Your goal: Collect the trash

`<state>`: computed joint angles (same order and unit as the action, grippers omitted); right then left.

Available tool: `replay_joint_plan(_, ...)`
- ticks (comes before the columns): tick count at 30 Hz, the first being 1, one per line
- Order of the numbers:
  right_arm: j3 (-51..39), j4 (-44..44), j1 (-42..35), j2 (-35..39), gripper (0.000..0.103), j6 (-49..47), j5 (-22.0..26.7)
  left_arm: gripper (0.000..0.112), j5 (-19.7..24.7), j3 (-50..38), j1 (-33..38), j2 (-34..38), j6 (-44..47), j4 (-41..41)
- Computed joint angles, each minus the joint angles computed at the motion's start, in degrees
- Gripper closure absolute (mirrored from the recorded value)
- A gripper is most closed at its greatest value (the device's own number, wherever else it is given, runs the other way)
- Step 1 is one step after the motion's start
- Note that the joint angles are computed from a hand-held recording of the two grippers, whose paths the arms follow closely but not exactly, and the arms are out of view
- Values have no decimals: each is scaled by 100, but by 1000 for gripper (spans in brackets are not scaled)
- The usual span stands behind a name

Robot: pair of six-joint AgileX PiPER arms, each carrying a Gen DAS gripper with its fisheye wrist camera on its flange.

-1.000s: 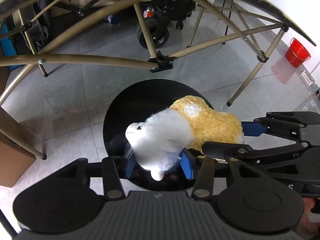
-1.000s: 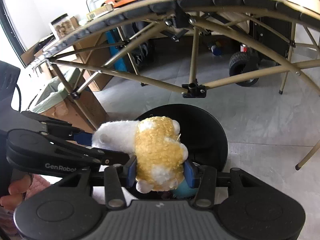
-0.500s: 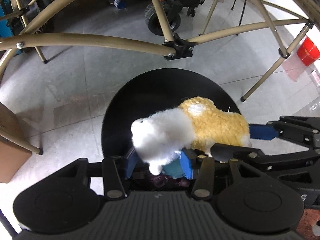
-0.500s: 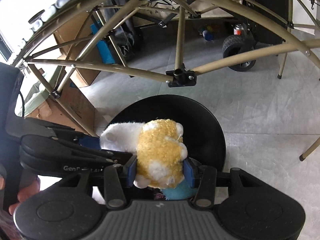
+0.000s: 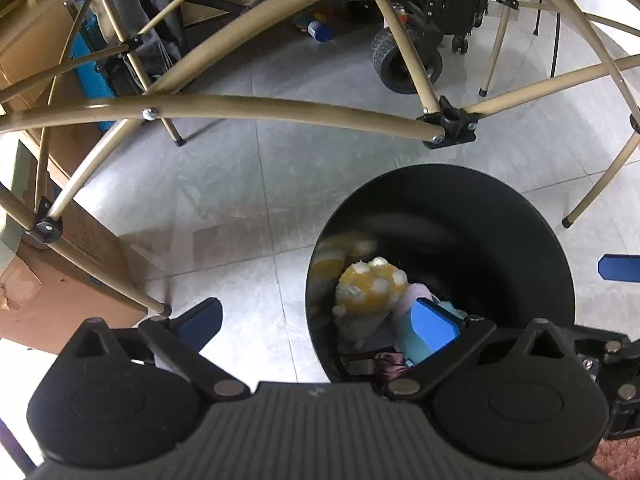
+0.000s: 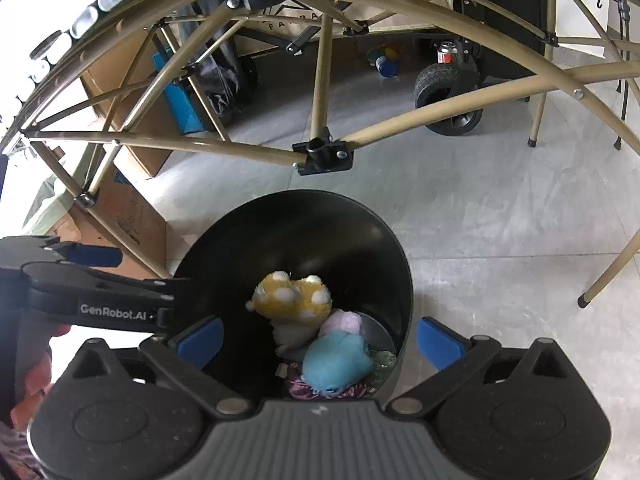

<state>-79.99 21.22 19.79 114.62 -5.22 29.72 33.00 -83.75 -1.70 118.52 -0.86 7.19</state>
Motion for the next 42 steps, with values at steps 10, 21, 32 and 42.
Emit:
replay_joint_plan(10,438,-531,83,-674,0,568,65,10,-667,955,-69,-1077,-152,65)
replay_joint_plan(21,1833,-1748,679,-3195,0,2068,24,9,-1386,3052,210,-3938,877,-1136)
replay_joint_plan(32,2322,-4897,3364,-5105,0,6015,1718,9,566,4260,1888,-6671,4040,-3872)
replay_joint_plan(42,2205,-5926,5284,-5282,0,7756,3290,9,2412,4468,4002,-7529,5547,-4867)
